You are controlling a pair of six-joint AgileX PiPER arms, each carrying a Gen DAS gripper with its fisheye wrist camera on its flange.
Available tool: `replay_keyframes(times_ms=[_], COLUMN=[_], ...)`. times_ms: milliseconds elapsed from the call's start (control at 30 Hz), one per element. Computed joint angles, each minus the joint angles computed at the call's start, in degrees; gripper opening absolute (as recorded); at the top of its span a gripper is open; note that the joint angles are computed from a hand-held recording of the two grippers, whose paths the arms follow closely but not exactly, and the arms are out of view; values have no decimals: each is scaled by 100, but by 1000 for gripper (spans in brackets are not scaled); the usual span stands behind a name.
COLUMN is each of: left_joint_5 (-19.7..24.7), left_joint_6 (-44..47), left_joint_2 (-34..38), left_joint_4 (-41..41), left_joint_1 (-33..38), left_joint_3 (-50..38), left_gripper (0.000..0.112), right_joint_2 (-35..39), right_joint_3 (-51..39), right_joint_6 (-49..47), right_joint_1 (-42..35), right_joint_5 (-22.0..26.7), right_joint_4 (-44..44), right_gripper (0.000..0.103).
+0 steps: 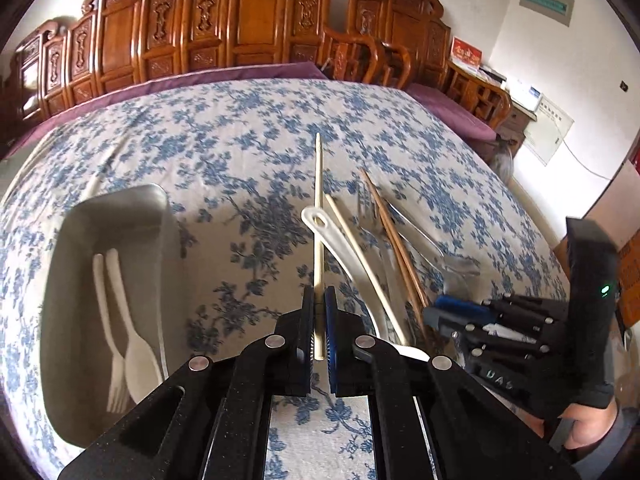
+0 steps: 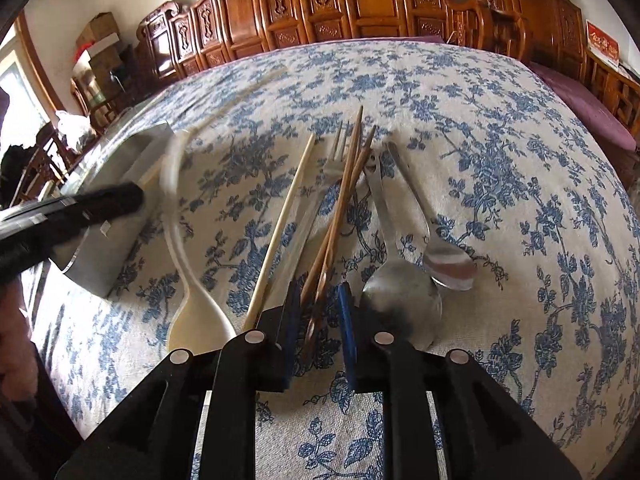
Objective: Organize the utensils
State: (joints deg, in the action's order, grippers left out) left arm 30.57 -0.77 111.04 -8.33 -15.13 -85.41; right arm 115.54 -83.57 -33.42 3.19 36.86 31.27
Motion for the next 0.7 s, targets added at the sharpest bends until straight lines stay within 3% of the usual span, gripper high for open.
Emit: replay_keyframes(times_ms=[267,400,700], left_joint_5=[-319,-404,-237], left_joint_6=[-327,-463,-242], left_joint_2=[-268,-356,-279], left_joint_4=[377,549,457], left_joint_1=[52,79,-71], left_joint_3=[168,188,-253], left_gripper=[4,4,4], right_joint_2=[187,245,228], right_joint_3=[-233,-313,-305], right_joint_6=[196,444,658], right_joint_1=[-16,-16,113], right_joint_5=[-38,-91,-236], right_joint_4=[-25,-190,-588], right_gripper=[21,11,7])
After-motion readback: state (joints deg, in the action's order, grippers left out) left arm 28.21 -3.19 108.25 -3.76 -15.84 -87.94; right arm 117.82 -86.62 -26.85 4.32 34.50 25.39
